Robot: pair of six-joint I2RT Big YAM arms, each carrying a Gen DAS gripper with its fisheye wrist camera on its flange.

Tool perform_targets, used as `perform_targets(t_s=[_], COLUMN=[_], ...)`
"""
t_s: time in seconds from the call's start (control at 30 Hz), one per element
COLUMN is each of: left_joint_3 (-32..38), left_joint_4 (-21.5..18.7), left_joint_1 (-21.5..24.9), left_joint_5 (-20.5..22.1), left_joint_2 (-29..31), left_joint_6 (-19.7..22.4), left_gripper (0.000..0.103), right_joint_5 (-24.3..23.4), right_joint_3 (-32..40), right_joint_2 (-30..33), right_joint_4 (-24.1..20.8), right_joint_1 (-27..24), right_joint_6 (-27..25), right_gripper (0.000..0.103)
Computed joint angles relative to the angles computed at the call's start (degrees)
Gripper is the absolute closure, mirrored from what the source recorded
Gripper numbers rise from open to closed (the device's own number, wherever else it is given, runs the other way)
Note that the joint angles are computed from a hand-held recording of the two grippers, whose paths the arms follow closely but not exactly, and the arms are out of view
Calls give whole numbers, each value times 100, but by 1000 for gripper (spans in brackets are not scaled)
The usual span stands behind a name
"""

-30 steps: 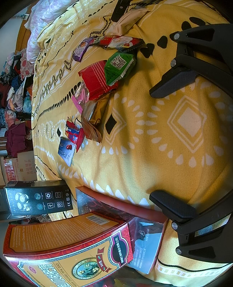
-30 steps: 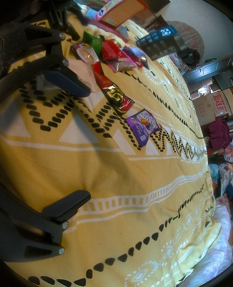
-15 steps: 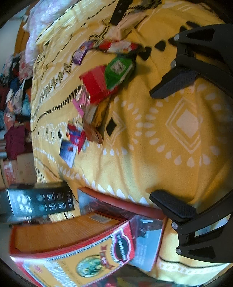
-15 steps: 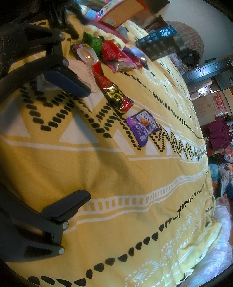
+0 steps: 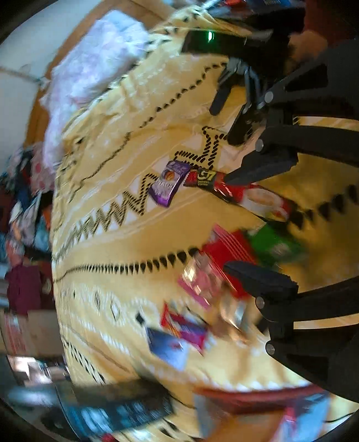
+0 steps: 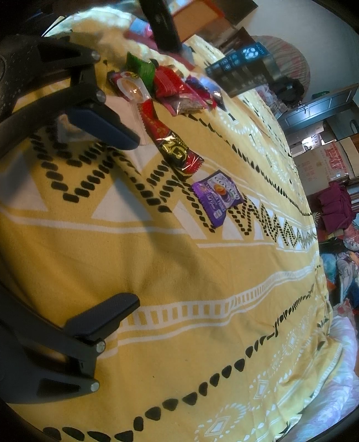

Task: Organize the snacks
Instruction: 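Grasp the red coffee stick with the left tool while the right tool grasps the white sachet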

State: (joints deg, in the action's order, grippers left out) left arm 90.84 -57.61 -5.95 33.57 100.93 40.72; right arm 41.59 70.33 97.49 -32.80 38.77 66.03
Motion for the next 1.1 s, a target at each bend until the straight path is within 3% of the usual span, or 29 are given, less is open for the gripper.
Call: perform_targets(t_s=[0.1, 0.17, 0.23, 0.3, 0.4, 0.5, 0.57, 0.67, 0.73, 0.83, 0.9, 1.1], left_joint_3=[-389, -347, -510, -526, -458, -346, -216, -103, -131, -218, -170, -9], left_joint_4=[1128, 1041, 1199, 1144, 857, 560, 245, -220, -313, -369, -530, -947], left_joint_1=[-309, -138, 0, 238, 624, 933, 1059, 1115, 1051, 979, 952, 596], left_joint_5=[-1523, -1414, -1565, -1330, -858, -500, -381, -123, -22, 59, 84, 514], left_joint_2=[50, 95, -79, -191, -336, -334, -232, -166, -184, -231, -192, -186], left_joint_6=[-118, -278, -296, -353, -271, -27, 55, 155, 248, 504, 638, 1250], left_gripper=[46, 45, 46, 46, 35, 32, 33, 40, 42, 44, 52, 59], right_joint_5=[-1, -2, -3, 38, -132, -131, -495, -895, -1155, -1139, -1019, -815], right_joint_3=[-11, -14, -16, -143, -257, -160, 39, 770, 987, 1145, 1135, 340], right_joint_2=[-8, -11, -24, -142, -373, -519, -407, 178, 417, 635, 624, 73], right_joint_4=[15, 23, 23, 203, 316, 624, 826, 121, -122, -375, -474, 254], right_joint_1=[1, 2, 13, 64, 135, 350, 393, 338, 253, 196, 204, 369], right_joint_6=[-3, -3, 11, 21, 182, -317, -730, -996, -942, -785, -610, -69], right_gripper=[0, 0, 0, 0, 17, 18, 18, 27, 31, 38, 57, 57])
